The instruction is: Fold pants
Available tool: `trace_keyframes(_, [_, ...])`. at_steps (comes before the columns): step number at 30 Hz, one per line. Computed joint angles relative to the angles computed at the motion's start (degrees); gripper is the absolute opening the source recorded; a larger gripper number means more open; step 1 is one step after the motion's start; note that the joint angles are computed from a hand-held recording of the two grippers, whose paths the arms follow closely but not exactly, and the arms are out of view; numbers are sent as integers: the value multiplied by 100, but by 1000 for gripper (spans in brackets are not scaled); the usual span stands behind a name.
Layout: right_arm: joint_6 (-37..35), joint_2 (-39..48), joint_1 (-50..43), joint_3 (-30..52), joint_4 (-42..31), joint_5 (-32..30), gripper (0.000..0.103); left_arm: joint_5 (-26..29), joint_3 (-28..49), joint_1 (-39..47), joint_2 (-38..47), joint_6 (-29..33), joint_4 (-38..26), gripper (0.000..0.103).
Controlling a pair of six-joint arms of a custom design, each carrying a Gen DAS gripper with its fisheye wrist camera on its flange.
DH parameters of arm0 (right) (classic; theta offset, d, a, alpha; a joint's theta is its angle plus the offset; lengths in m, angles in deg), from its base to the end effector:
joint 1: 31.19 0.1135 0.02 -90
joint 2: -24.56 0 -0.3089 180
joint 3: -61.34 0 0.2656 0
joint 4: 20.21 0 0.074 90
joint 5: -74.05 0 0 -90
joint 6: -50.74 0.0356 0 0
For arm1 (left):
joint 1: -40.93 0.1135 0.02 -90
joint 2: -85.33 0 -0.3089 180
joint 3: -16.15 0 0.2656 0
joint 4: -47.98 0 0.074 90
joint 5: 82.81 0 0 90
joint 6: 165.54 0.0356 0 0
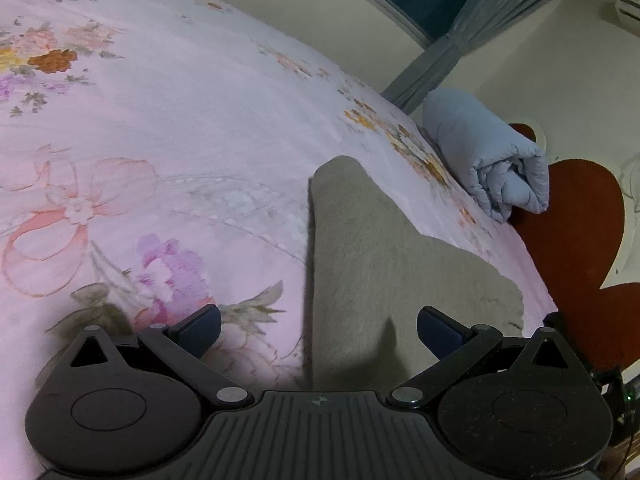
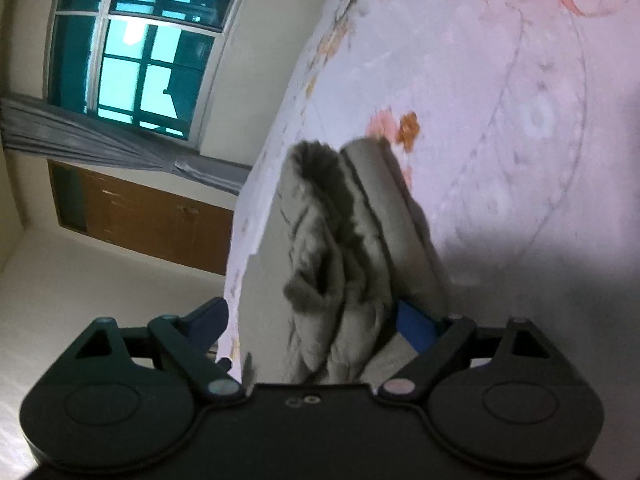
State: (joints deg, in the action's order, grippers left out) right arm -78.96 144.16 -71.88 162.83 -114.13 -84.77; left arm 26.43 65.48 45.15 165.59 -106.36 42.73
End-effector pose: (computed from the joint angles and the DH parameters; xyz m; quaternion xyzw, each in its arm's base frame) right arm 0.3192 -0.2307 0.2190 0.1150 0.8089 0.5254 0.2376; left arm 0.2825 0.0091 0.2179 -0.1925 0.8612 -0.2477 0.4000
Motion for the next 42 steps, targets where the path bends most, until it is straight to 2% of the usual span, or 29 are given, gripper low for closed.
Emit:
trace_keyframes(3, [670, -156, 185, -129, 444, -161, 83, 32, -129, 70, -150, -22, -15, 103])
trace_keyframes(4, [1094, -264, 309, -195, 849, -96, 79, 29, -149, 78, -180, -14, -43, 103])
trace_keyframes(6, [1716, -446, 528, -323, 1492, 195, 47, 15, -154, 75, -227, 4, -106, 103])
trace_keyframes(7, [1982, -629, 581, -474, 1895, 308, 26, 13, -159, 83, -264, 9, -155, 103])
trace_keyframes(10, [1680, -933, 469, -634, 1933, -93, 25, 68, -200, 127, -357, 39, -187, 103])
trace_keyframes(12, [1503, -990, 371, -722, 1925, -98, 25, 76, -240, 145, -377, 87, -180, 103])
trace_keyframes(14, [1904, -877, 324, -849, 2345, 402, 27, 85, -248, 153, -343, 119, -157, 103])
trace_keyframes(16, [1733, -455, 192, -603, 1895, 281, 30, 94, -199, 150, -302, 179, -191, 103])
trace_keyframes(17, [1648, -440, 138, -552, 1795, 231, 37, 135, -188, 169, -294, 197, -182, 103])
trace_keyframes(18, [1695, -605, 62, -659, 1996, 177, 41, 195, -172, 195, -274, 201, -162, 103])
trace_keyframes(19, [1762, -753, -21, -764, 2229, 75, 61, 266, -153, 219, -234, 194, -127, 103])
trace_keyframes(20, [1852, -845, -109, -833, 2458, -76, 85, 278, -125, 219, -186, 181, -103, 103])
trace_keyframes(21, [1944, -865, -171, -812, 2606, -154, 89, 260, -84, 205, -124, 182, -86, 103])
trace_keyframes(24, [2007, -651, -127, -385, 2484, -96, 75, 212, 73, 108, 69, 120, 0, 103])
trace_keyframes(25, [1821, -663, -130, -333, 2403, -232, 73, 101, 107, 24, 82, 96, 36, 103])
trace_keyframes(27, [1862, -781, -11, -362, 2718, -418, 73, -140, 204, -104, 110, 70, 193, 103])
trace_keyframes(29, [2282, -937, 200, -512, 3265, -393, 74, 25, 400, -89, 280, -126, 360, 103])
trace_keyframes(33, [3091, -916, 396, -607, 3984, 120, 75, -225, 971, -189, 597, 85, -170, 103])
trace_keyframes(35, [3133, -845, 459, -549, 3997, 137, 75, -241, 1130, -165, 729, 129, -251, 103])
trace_keyframes(36, [3150, -965, 487, -676, 4247, 149, 75, -231, 1170, -136, 780, 129, -240, 103])
trace_keyframes(38, [2915, -1095, 578, -752, 4283, -132, 78, -176, 1204, -65, 900, 31, -135, 103])
trace_keyframes(40, [2763, -954, 812, -459, 3803, -409, 79, -140, 1254, -39, 1058, -115, -44, 103])
trace_keyframes(42, [3079, -753, 1136, -194, 3662, -429, 79, -117, 1375, -58, 1232, -225, -30, 103])
